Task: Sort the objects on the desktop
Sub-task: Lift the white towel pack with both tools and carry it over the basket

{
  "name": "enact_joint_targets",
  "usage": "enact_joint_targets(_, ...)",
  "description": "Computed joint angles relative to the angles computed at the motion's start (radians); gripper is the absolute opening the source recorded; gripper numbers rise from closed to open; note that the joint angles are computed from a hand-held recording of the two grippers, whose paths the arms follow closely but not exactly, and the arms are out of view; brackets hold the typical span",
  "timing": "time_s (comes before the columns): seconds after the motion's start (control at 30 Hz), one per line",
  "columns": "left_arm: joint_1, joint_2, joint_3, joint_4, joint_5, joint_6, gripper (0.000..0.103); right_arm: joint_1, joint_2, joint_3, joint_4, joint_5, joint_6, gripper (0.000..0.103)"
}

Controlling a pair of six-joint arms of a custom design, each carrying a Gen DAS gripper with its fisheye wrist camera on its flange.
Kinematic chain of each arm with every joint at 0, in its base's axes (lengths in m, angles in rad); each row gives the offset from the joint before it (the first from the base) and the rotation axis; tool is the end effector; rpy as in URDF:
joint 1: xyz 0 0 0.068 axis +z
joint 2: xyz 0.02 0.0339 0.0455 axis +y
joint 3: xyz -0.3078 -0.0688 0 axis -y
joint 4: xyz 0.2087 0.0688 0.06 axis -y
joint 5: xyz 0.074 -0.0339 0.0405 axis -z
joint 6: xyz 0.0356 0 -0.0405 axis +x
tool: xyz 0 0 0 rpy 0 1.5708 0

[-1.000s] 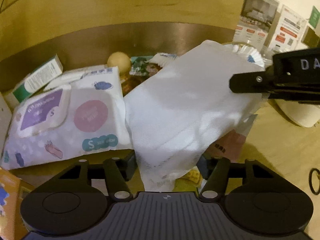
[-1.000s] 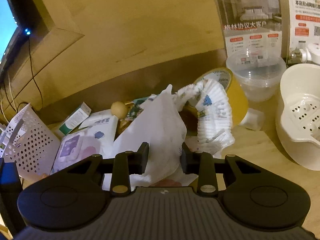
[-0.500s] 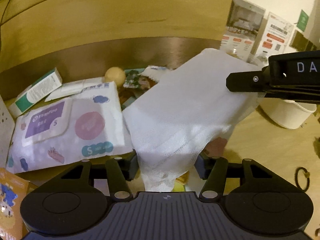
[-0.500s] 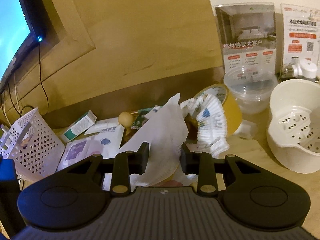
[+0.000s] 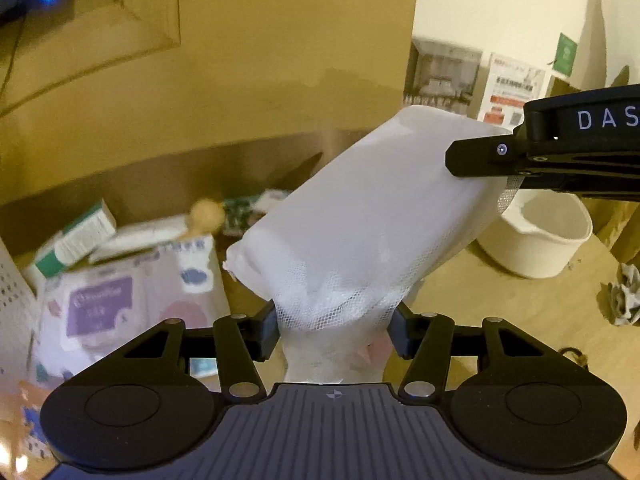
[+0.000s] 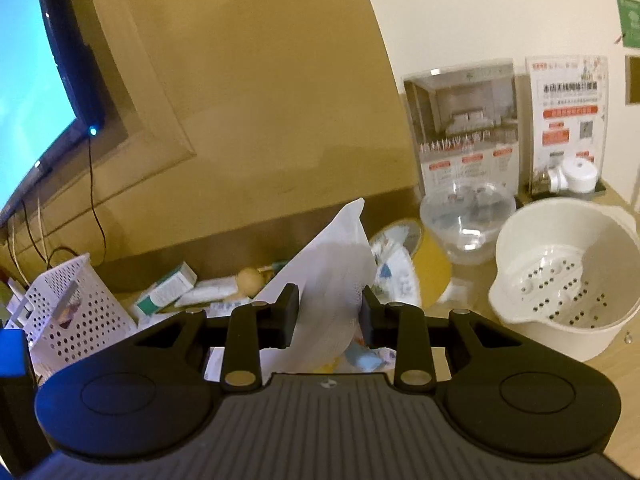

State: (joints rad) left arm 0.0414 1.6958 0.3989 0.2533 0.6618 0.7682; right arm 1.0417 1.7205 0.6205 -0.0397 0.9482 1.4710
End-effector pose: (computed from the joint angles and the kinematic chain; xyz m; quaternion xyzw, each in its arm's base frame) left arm 0.2247 -0.0126 0.1460 0.4037 0.8234 -0.1913 0.3500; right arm 0.1530 0.2044 0.1730 0.2805 0.8284 0.0430 0.4830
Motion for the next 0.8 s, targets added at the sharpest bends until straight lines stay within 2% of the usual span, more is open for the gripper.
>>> enact_joint_targets(0.17,0.042,-0.037,0.046,-0.028,0.034,0.006,0.056,0.0,-0.007,0.056,0.002,0.036,-0.071,0.035)
enact_joint_targets(0.4,0.156,-0.044,0.172,-0.082,0.077,0.026,0.056,-0.048,0.038,0.153,0.185,0.011,-0.323,0.035)
enact_joint_targets(0.6,0.297,-0.001,0.336,-0.155,0.111,0.027,0.056,-0.091,0.149,0.334,0.333,-0.078,-0.566,0.035)
enact_joint_targets(0.8,0.429,0.073,0.54,-0.243,0.125,0.042,0.056,-0.113,0.297,0.586,0.368,-0.19,-0.699,0.035)
